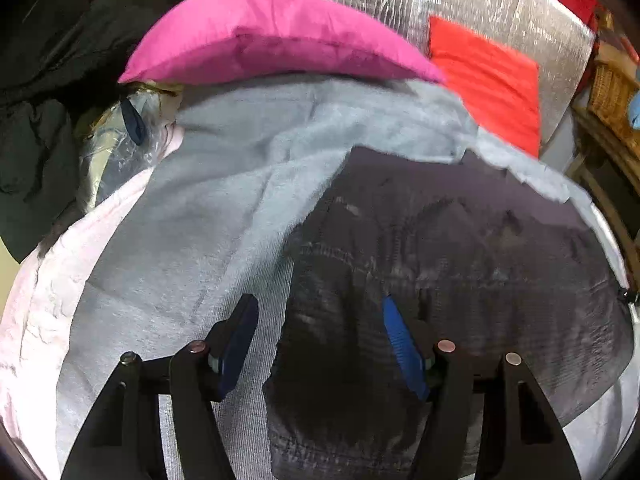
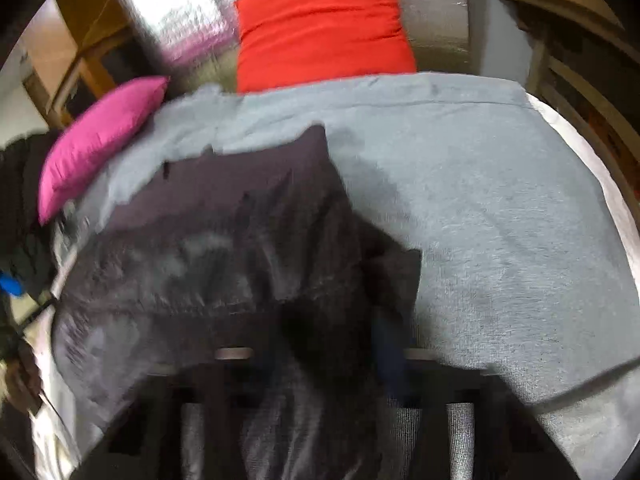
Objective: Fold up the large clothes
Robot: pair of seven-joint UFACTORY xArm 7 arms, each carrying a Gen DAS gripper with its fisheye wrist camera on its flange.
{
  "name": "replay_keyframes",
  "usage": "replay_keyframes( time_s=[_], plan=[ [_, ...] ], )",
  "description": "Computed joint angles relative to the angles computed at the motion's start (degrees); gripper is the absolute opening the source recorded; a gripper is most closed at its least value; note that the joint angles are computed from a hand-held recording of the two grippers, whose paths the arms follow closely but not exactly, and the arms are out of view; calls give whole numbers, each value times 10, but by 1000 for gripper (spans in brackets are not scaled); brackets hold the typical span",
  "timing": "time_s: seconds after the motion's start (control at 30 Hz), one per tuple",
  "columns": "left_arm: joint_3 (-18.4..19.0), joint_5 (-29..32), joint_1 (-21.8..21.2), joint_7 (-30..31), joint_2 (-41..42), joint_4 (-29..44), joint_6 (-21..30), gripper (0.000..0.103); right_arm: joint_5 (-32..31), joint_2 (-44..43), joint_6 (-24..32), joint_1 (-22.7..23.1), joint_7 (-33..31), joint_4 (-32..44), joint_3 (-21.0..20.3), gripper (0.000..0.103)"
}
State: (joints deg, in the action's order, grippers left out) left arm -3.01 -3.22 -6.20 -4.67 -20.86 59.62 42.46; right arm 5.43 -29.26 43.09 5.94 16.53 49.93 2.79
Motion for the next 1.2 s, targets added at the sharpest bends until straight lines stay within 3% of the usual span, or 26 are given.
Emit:
replay_keyframes(
  time_s=[0.03,0.07,0.2,0.33,0.43,0.53,0.63,0.7,0.8,0.87,0.9,0.97,1.0,1.03,1.07,1.13,1.17,1.2],
  plan=[
    [-1,3,0,1,7,4,4,36,-8,4,5,-4,6,2,6,13],
    [-3,9,3,-5,16,13,22,15,-15,6,9,-6,11,6,10,11],
    [-3,6,0,-1,7,2,7,10,-89,-19,21,-24,39,27,50,7],
    [-3,2,-6,12,35,4,17,14,-86,-8,34,-22,47,5,34,7],
    [2,-5,-2,-2,11,4,20,14,-113,-10,12,-33,98,-15,60,11],
    [13,-22,2,-5,-21,-9,12,21,-76,-26,-1,-14,97,-24,29,12],
    [10,-18,12,-23,-58,-24,1,29,-50,-60,-8,-17,104,-39,10,28],
    [9,-24,6,-26,-78,-33,-5,32,-46,-85,-2,-25,117,-45,12,30],
    [-1,-30,-10,-24,-90,-41,-14,43,-32,-112,-5,-20,131,-46,18,30],
    [-12,-27,-19,-24,-88,-46,-27,57,0,-115,-25,10,120,-44,6,31],
    [-17,-26,-24,-27,-85,-47,-34,59,13,-112,-33,20,115,-41,2,31],
    [-29,-20,-30,-34,-70,-47,-45,60,55,-97,-60,56,100,-39,-9,46],
    [-32,-16,-32,-36,-64,-46,-44,60,73,-90,-72,71,88,-40,-17,69],
    [-37,-10,-35,-38,-52,-47,-44,60,91,-87,-86,85,73,-47,-26,75],
    [-39,-3,-36,-39,-38,-43,-33,60,104,-77,-95,96,58,-52,-36,75],
    [-37,-3,-40,-44,-21,-46,-21,61,98,-57,-74,60,85,-55,-20,69],
    [-39,2,-39,-50,-26,-54,-33,61,119,-57,-79,61,95,-76,-37,62],
    [-41,10,-37,-56,-28,-50,-29,61,142,-59,-87,65,94,-89,-51,46]
  ],
)
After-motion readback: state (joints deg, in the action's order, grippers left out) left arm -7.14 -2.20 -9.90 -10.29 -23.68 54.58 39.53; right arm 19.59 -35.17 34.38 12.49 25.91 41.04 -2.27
